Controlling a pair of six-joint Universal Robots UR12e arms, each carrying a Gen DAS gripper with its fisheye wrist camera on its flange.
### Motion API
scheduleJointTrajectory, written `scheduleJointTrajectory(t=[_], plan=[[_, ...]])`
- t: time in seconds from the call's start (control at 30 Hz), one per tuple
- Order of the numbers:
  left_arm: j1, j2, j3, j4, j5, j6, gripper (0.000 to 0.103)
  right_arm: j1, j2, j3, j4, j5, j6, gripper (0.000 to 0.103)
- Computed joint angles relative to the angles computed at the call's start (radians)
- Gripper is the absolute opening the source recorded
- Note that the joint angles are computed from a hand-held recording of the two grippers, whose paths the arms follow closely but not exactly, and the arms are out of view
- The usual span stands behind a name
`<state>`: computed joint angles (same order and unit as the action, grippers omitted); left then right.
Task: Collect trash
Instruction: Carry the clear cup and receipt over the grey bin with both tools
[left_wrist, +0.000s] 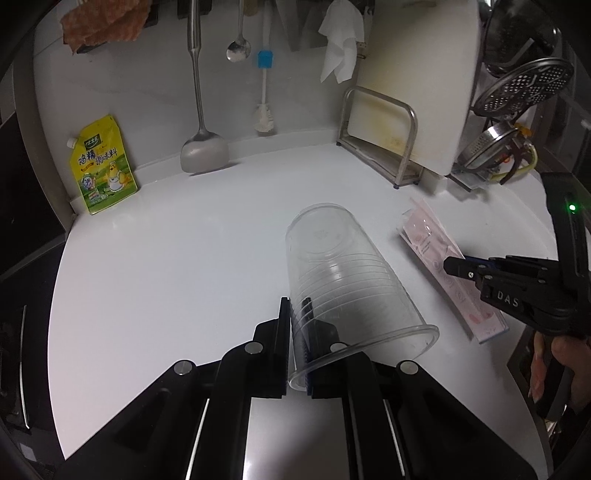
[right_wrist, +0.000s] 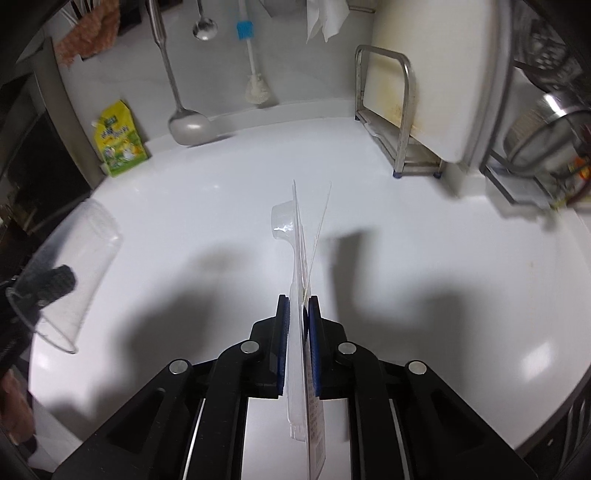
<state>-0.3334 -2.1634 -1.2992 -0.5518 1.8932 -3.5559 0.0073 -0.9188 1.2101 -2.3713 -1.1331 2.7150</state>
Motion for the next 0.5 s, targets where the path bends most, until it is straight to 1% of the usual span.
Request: scheduleJointTrajectory(t=[0.07,0.2,0.37,0.5], plan=[[-0.009,0.012,-0.013,0.002,0.007,0.004,0.007,-0.012,-0.040,0.055,-0.010,0.050,0.020,0.010],[-0.026,0.041,-0.044,0.004,0.012,0.003,0.007,-0.031,-0.113,0.152,-0.044,0.101,0.054,0.010],[-0.048,0.074,-0.084,0.000,0.020,-0.010,0.007,-0.051,-0.197,0.259,-0.086,0.121,0.068,0.010],[-0.067,0.100,-0.118,-0.005,0.029,-0.018,0.007,-0.065,-0.257,0.339,-0.091,0.130,0.064,0.010]])
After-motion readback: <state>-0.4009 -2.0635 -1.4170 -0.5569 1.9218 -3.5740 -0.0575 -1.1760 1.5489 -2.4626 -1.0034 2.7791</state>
